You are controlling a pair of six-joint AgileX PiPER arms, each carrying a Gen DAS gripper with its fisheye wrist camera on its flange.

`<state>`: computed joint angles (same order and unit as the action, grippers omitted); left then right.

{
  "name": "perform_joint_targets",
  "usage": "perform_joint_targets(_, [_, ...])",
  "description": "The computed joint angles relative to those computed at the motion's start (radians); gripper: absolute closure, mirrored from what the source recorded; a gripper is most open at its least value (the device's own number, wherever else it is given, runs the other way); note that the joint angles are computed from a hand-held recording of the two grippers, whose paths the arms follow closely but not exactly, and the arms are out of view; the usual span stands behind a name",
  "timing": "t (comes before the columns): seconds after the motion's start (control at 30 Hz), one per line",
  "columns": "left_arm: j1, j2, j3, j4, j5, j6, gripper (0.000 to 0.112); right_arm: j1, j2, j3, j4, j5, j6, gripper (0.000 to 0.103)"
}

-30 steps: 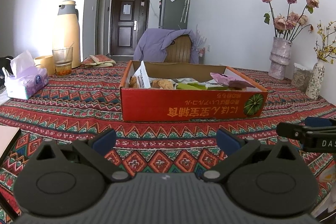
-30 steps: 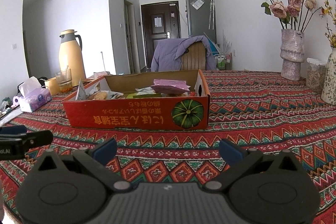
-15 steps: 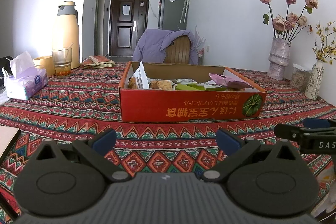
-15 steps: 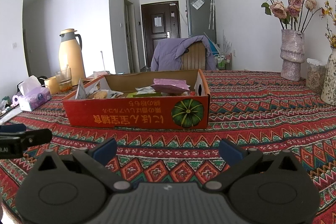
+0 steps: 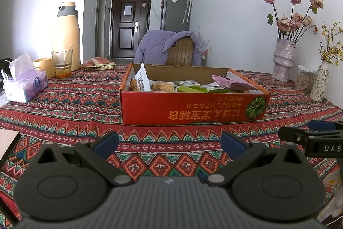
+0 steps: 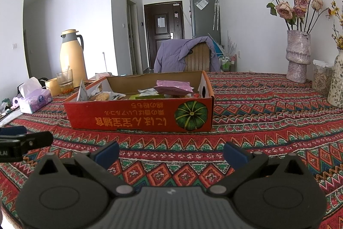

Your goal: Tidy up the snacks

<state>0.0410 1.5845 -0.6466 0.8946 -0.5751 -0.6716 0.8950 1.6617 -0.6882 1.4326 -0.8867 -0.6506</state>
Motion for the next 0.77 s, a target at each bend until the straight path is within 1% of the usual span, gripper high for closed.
perform_joint_targets(0.57, [0.008,0.001,0.002,0.026,-0.019,-0.012,0.009,0.001,0.0,0.001,0.002,0.0,-0.002,0.0])
perform_joint_targets(0.67, [0.018,0.008,-0.004,0.055,-0.028,-0.037,0.009,0.001,0.001,0.006,-0.002,0.001,0.004,0.0])
perform_joint_targets(0.77, [0.017,0.012,-0.014,0.072,-0.019,-0.064,0.009,0.001,0.002,0.009,-0.003,0.004,0.005,0.0])
